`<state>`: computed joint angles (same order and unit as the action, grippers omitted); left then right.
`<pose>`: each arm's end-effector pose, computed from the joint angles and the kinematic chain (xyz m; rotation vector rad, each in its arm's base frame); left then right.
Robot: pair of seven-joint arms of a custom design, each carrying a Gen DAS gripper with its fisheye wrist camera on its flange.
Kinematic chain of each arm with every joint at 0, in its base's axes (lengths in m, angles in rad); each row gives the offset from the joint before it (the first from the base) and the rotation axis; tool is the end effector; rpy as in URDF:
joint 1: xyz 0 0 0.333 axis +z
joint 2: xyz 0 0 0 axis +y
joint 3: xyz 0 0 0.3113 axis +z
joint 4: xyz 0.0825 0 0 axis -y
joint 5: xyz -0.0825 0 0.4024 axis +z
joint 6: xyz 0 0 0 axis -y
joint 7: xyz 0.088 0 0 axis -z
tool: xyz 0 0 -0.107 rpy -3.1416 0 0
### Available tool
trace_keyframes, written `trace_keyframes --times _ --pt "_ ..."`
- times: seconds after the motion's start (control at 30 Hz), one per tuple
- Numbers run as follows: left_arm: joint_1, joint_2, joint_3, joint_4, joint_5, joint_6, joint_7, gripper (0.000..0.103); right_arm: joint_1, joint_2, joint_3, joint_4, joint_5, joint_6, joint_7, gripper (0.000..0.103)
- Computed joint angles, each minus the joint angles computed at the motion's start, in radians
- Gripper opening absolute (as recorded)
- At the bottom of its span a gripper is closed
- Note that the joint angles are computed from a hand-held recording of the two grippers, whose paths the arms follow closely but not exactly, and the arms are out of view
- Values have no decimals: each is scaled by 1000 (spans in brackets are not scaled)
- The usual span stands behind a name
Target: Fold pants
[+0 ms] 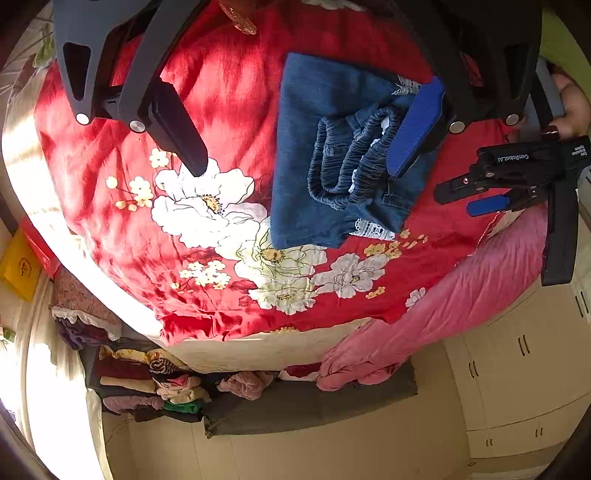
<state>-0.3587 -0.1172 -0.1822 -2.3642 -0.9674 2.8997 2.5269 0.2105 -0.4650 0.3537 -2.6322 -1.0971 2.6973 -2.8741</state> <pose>0.4790 -0.2315 0.4126 -1.2364 2.4295 -1.0546 0.3545 0.2565 0.4111 -1.3548 1.9346 -0.7786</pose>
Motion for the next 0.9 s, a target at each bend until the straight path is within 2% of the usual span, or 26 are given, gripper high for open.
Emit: trace_keyframes --times 0.2,0.47,0.9 --pt "13 26 -4 3 33 8 -39 90 -12 39 -29 5 4 43 -43 97" --pt "46 77 -25 10 119 17 -128 90 -30 152 -71 36 5 128 -75 97" --pt "78 124 -57 32 132 -22 -155 90 -33 255 -128 65 -23 234 -85 96"
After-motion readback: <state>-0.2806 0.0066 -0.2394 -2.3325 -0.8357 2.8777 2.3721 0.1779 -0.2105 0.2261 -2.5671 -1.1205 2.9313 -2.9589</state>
